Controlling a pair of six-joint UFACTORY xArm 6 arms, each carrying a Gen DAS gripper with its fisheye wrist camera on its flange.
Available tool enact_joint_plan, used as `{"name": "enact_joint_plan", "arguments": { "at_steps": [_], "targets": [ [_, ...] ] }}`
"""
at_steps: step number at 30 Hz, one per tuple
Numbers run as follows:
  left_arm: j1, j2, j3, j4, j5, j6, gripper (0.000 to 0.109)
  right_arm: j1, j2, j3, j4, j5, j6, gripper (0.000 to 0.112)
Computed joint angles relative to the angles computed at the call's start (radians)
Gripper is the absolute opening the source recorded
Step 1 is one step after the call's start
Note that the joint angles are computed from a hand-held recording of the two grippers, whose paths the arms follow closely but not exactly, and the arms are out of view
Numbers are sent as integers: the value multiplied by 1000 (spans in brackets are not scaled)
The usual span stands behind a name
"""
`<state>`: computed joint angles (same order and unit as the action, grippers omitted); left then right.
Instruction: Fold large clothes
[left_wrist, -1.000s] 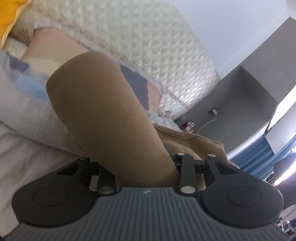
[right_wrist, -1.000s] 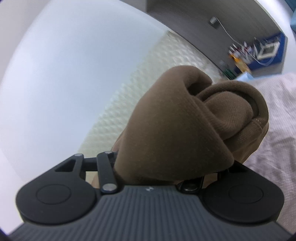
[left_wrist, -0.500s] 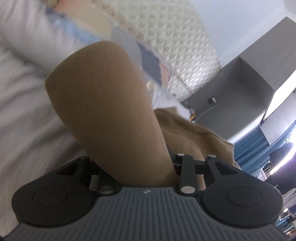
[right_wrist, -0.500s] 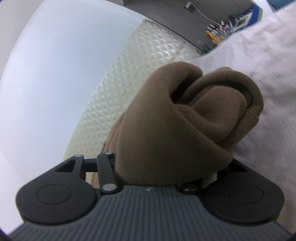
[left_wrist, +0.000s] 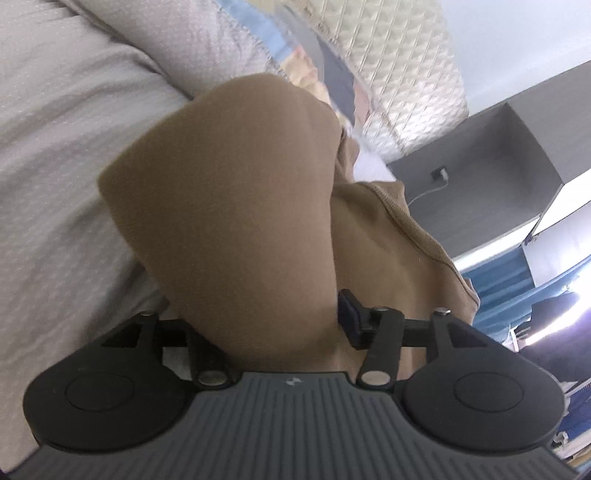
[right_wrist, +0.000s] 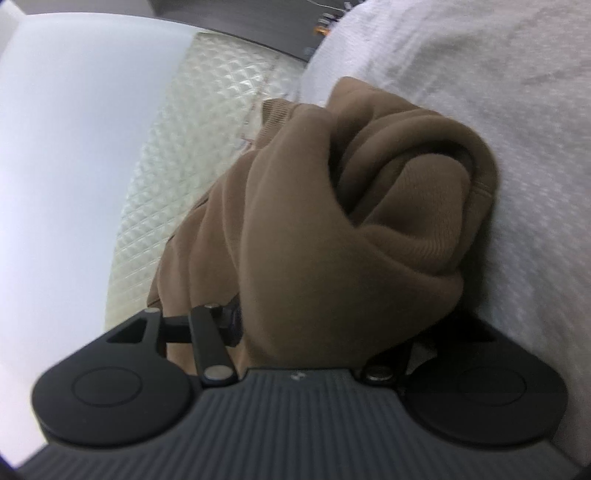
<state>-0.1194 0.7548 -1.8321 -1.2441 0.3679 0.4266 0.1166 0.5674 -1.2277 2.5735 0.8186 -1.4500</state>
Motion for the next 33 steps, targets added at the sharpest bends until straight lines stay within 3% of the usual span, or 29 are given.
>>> {"name": "enact_joint_plan", "arguments": {
  "at_steps": [7,10,12,14,16,23,27,33],
  "targets": [
    [8,-246,264,312,-20,-170,60,9,-172,160,-30,-147,55,62],
    [-2,-350,337,377,-50,-173,60,16,-279,228,-59,-218,52,62],
    [-16,-427,393,479,-75,-233,60,16,-363,291,-34,-201,-5,61],
    [-28,-496,426,550,-77,-276,60,30,-436,307,-57,-261,-7,61],
    [-41,-565,464,622,-75,-326,60,33,-505,340,-73,-261,15,61],
    [-88,-826,611,953,-54,-563,60,107,-797,451,-40,-339,-98,62],
    [-122,-995,706,1144,-23,-694,60,190,-958,484,-2,-452,-195,62],
    [-200,-1206,801,1425,69,-886,60,300,-1153,533,174,-613,-477,62]
  ]
}}
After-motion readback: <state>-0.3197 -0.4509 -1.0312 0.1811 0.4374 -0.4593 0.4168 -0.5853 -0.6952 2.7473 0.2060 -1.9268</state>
